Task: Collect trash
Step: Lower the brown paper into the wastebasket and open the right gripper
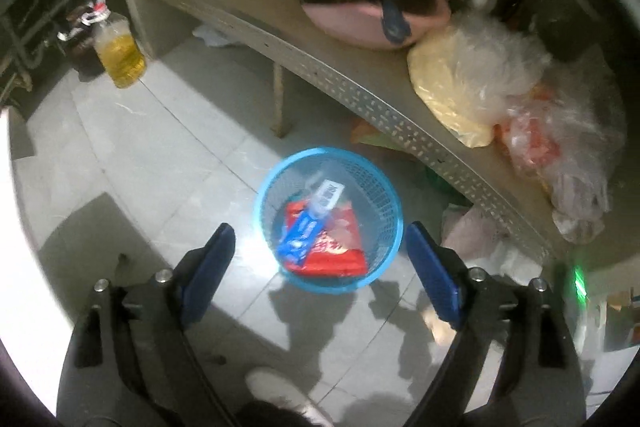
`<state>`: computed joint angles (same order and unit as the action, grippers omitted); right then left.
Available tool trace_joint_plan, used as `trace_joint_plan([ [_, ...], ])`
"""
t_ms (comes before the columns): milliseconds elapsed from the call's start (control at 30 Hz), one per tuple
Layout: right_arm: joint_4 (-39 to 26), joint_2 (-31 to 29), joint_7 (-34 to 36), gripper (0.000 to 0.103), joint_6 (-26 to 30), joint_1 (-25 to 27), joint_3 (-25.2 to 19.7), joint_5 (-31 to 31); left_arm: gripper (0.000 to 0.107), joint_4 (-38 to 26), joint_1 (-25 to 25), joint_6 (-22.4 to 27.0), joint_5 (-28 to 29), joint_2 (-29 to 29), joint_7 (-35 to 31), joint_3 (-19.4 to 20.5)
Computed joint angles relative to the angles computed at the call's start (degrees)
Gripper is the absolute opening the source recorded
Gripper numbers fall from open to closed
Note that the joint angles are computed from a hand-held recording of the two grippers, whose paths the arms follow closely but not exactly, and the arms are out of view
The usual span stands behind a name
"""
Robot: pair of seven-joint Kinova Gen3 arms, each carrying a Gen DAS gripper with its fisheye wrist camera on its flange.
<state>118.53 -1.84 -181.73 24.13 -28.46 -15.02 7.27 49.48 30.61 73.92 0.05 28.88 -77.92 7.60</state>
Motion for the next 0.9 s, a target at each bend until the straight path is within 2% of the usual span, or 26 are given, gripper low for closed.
trace_joint_plan([
  [100, -5.15, 5.92, 2.63, 0.01, 2.83, -0.49, 1.45, 2.32, 0.084, 6.81, -2.71, -2.08, 0.51, -7.22, -1.85, 0.55],
  [167, -9.83, 10.25, 4.05, 0.01, 6.07, -2.91, 4.65, 4.7, 0.084, 12.01, -4.4, -4.55, 1.9, -12.13, -3.03, 0.24],
  [300, -16.19, 17.56, 11.68, 0.013, 7.22, -0.38, 4.45, 1.61, 0.086, 21.8, -8.28, -8.75, 2.98, -21.93, -1.9, 0.19],
  [367, -20.71, 21.75, 16.01, 0.024, 10.95, -1.68, 6.19, 1.15, 0.087, 25.2, -9.89, -10.17, 3.01, -25.22, -1.9, 0.5],
  [400, -23.04, 24.41, 18.34, 0.034, 12.74, -1.19, 5.83, 0.98, 0.087, 26.87, -10.63, -10.61, 2.89, -26.9, -1.89, 0.58],
  [433, -25.18, 26.5, 20.56, 0.036, 15.01, -1.04, 6.03, -0.13, 0.087, 28.37, -11.25, -11.06, 2.57, -28.36, -1.51, 0.73],
  [533, -26.49, 28.6, 22.99, 0.036, 16.55, -2.23, 8.24, -2.06, 0.087, 32.37, -13.41, -12.14, 3.48, -32.51, -1.38, 0.68],
  [667, -27.35, 29.33, 23.63, 0.036, 18.51, -5.08, 10.75, -0.51, 0.087, 36.5, -15.43, -13.2, 3.96, -36.8, -2.72, 0.83],
  [700, -28.63, 30.32, 24.63, 0.034, 20.09, -5.62, 11.06, 0.05, 0.087, 37.38, -15.78, -13.21, 3.45, -37.72, -2.88, 1.15],
  [733, -29.23, 30.81, 25.34, 0.026, 20.75, -5.56, 10.94, 0.12, 0.087, 37.9, -16.02, -13.23, 3.28, -38.24, -3.26, 1.39],
  [833, -34.0, 35.35, 30.26, 0.015, 25.28, -3.85, 9.75, -2.02, 0.087, 39.04, -16.53, -12.86, 2.53, -39.38, -4.46, 2.09],
  [900, -36.78, 38.53, 32.43, 0.014, 27.43, -2.67, 9.49, -4.16, 0.087, 39.55, -16.85, -12.65, 2.01, -39.62, -4.84, 2.41],
])
